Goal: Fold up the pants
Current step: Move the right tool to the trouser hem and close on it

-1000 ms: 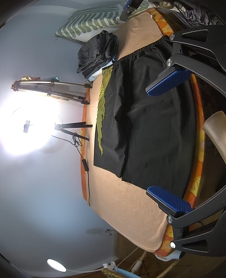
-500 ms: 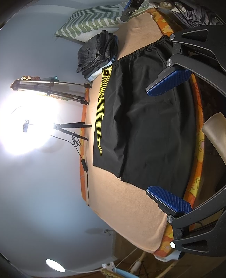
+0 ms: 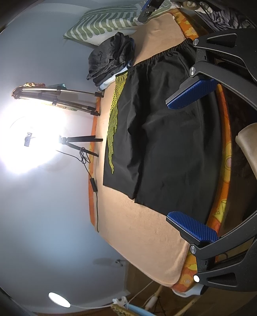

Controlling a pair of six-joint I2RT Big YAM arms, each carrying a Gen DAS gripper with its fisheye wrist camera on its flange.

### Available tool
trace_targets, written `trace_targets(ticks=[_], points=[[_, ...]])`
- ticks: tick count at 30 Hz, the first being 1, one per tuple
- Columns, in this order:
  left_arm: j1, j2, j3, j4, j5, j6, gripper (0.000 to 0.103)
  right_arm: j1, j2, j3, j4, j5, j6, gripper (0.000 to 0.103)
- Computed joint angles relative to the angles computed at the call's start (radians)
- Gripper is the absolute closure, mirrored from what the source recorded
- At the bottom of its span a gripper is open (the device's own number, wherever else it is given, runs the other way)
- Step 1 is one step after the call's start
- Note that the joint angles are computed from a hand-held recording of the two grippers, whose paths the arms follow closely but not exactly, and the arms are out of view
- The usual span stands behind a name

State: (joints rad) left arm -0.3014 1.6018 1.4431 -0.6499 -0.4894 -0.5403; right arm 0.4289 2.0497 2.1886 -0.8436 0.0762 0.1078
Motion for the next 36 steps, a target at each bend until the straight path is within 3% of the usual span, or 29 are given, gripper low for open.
trace_targets(ticks=[8, 12, 17, 21, 26, 30, 36], points=[[0.019, -0.003, -0.016, 0.004, 0.013, 0.03, 0.002, -0.006, 0.006, 0.015, -0.011, -0.057, -0.062, 0.0], [0.042, -0.016, -0.042, 0.017, 0.063, 0.052, 0.015, -0.009, 0.012, 0.016, 0.0, -0.083, -0.15, 0.0], [0.089, -0.04, -0.074, -0.007, 0.136, 0.074, 0.028, -0.028, 0.036, 0.053, -0.039, -0.191, -0.255, 0.001], [0.124, -0.054, -0.098, -0.043, 0.173, 0.097, 0.044, -0.042, 0.072, 0.104, -0.115, -0.295, -0.34, 0.008], [0.153, -0.06, -0.128, -0.066, 0.245, 0.087, 0.05, -0.044, 0.132, 0.191, -0.3, -0.416, -0.516, 0.015], [0.16, -0.053, -0.14, -0.068, 0.288, 0.091, 0.061, -0.018, 0.142, 0.175, -0.418, -0.397, -0.743, 0.035], [0.152, -0.025, -0.111, -0.088, 0.32, 0.143, 0.063, 0.007, 0.187, 0.202, -0.556, -0.333, -0.934, 0.052]])
